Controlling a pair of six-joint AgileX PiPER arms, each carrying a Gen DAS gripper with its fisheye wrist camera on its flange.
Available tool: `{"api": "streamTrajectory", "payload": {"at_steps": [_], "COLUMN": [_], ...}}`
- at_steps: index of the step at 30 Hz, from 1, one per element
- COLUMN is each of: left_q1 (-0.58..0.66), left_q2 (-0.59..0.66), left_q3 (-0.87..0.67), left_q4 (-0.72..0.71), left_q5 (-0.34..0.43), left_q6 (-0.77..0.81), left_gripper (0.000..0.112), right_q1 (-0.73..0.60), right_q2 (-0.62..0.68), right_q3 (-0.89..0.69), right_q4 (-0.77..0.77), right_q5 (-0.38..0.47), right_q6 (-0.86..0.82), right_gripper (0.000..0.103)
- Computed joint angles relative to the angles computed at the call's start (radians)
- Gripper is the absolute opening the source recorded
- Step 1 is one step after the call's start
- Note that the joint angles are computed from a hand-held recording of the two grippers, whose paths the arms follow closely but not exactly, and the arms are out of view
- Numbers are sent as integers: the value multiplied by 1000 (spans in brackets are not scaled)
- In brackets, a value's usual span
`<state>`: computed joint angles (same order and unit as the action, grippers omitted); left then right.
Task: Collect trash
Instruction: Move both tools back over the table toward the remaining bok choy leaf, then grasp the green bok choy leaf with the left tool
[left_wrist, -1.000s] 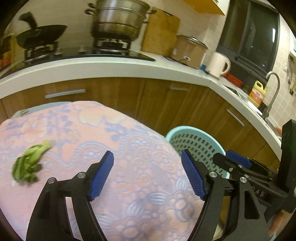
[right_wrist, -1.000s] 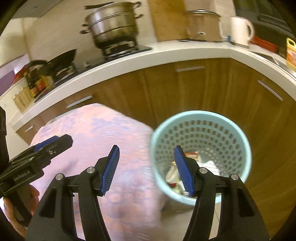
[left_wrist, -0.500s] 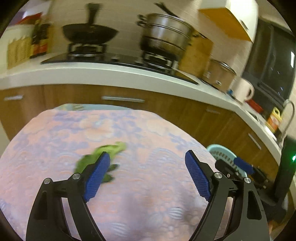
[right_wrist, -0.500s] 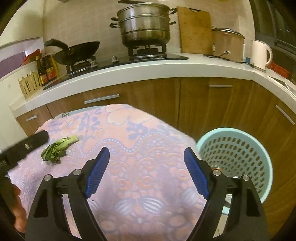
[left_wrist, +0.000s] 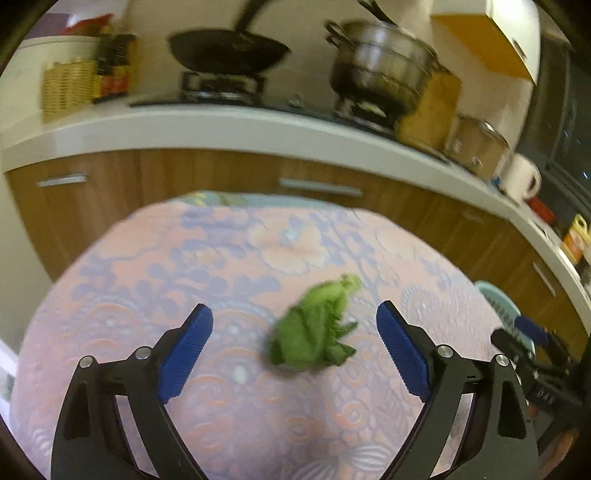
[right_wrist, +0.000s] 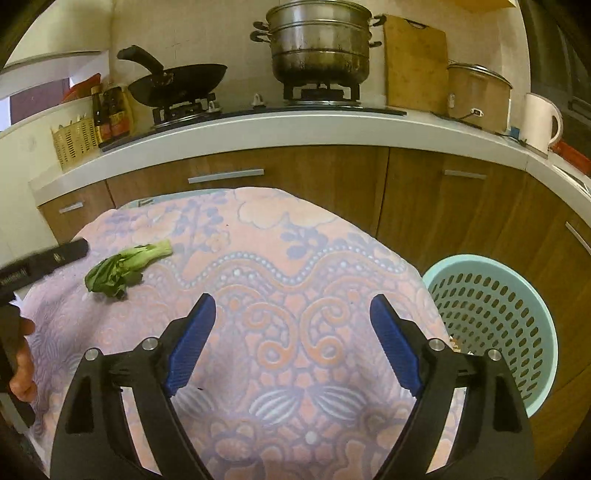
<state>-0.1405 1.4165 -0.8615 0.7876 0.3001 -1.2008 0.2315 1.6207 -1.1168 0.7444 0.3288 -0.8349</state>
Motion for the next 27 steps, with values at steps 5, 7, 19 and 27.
{"api": "streamTrajectory", "payload": {"at_steps": [5,7,19,27], "left_q1": [-20,-20,-78,-93], "left_q2": [134,160,191,161], "left_q3": [-100,-116,-145,-114], "left_q4": [-129,-178,-38,41], "left_q5": [33,44,153,128], "left_q6": [165,206,70,-21], "left_gripper": [83,74,28,18], "right_q1": [-13,-16,-17,-38], "right_q2": [14,12,-1,5], "right_q3": [-18,-16,1,-7], "right_q4": [-25,-13,29,55], "right_q5": [26,25,13,33], "right_q6": [41,31,-13,-17], "right_gripper": [81,81,81,82]}}
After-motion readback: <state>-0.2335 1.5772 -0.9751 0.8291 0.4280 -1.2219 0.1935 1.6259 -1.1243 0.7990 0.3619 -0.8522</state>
